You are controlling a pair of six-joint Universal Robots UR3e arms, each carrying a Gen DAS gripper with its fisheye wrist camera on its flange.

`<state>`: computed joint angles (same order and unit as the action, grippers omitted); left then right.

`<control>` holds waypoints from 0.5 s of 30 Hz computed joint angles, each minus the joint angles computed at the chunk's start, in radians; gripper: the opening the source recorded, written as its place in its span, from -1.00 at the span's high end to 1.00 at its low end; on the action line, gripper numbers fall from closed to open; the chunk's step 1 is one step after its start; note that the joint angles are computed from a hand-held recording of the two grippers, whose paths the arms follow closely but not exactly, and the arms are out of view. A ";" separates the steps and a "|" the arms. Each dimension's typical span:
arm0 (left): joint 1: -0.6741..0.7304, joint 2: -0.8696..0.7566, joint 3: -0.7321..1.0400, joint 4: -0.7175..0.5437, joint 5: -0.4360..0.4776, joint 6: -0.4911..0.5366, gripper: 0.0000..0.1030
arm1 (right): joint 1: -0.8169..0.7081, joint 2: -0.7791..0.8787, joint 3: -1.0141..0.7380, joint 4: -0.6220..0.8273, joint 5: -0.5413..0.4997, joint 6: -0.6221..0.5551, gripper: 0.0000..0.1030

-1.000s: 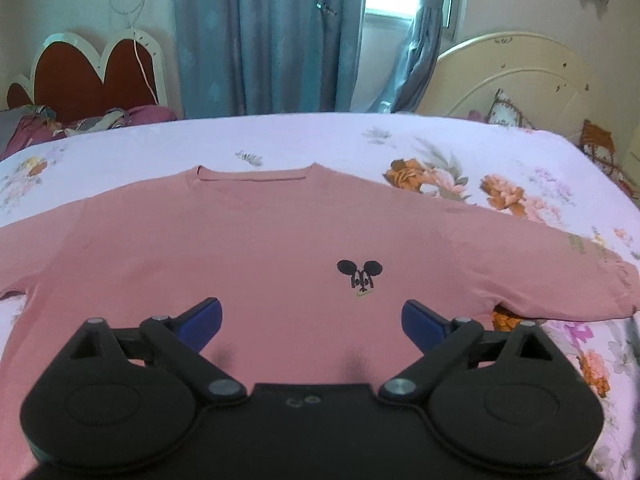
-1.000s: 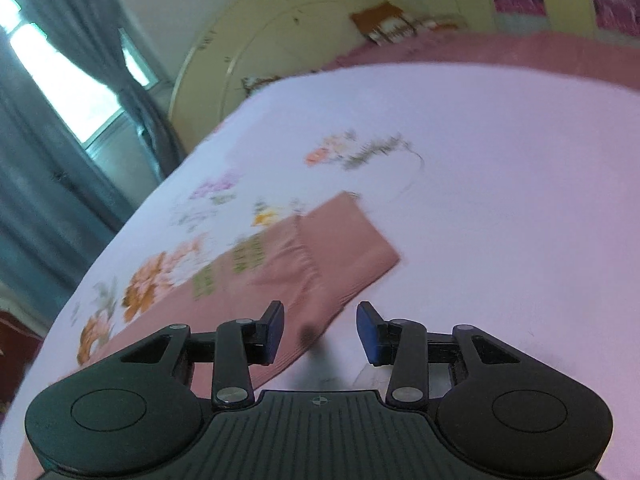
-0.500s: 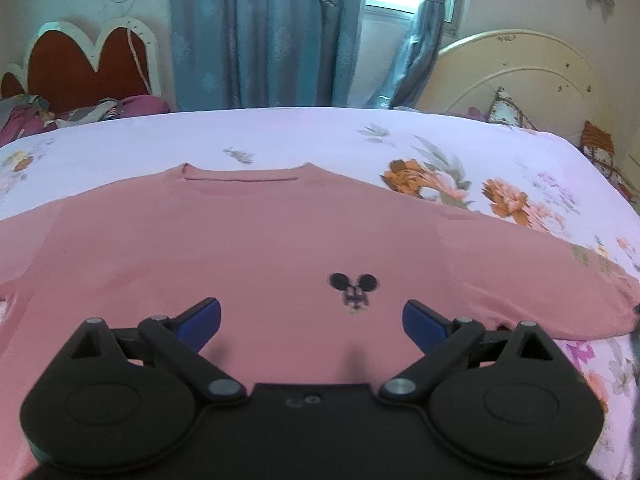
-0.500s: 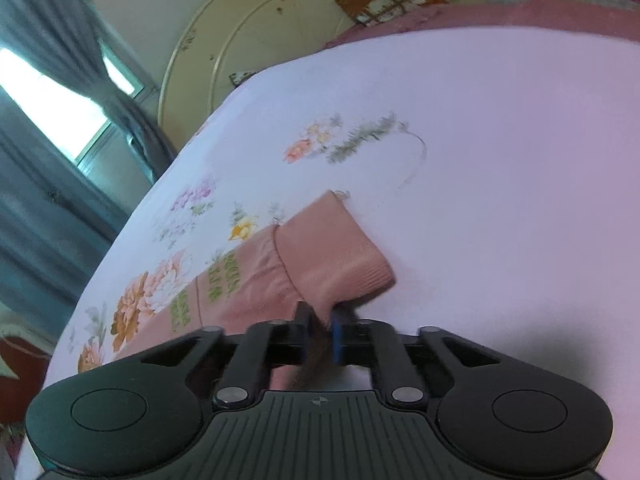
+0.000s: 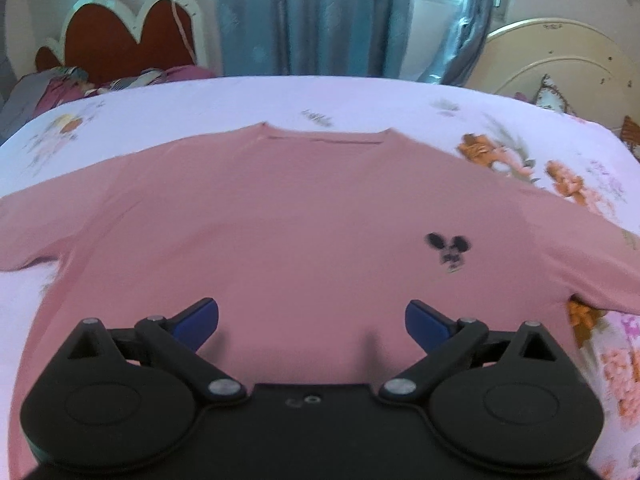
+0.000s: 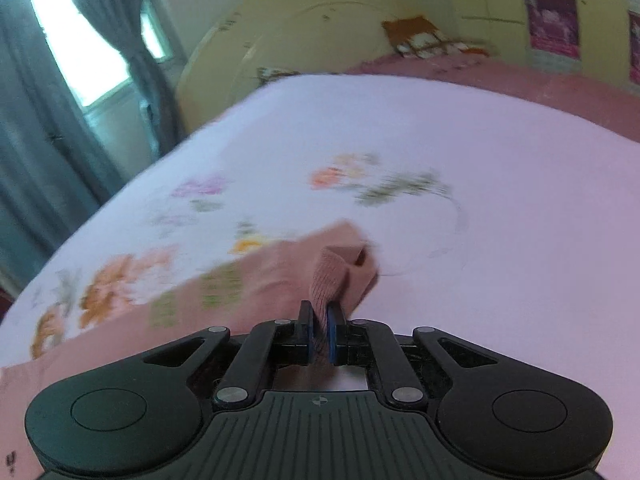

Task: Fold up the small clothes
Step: 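Grasp the sleeve cuff with the right tool and fold it across the body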

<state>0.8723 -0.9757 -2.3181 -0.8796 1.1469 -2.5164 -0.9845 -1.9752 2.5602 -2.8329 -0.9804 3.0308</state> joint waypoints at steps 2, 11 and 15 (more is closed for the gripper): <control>0.046 -0.007 0.005 -0.024 -0.013 0.041 -0.94 | 0.102 0.032 -0.043 -0.028 -0.018 0.063 0.88; 0.247 -0.078 0.099 -0.267 -0.193 0.377 -0.99 | 0.787 0.244 -0.311 -0.181 -0.242 0.370 0.88; 0.298 -0.234 0.226 -0.344 -0.242 0.435 -0.98 | 1.126 0.450 -0.538 -0.207 -0.422 0.449 0.88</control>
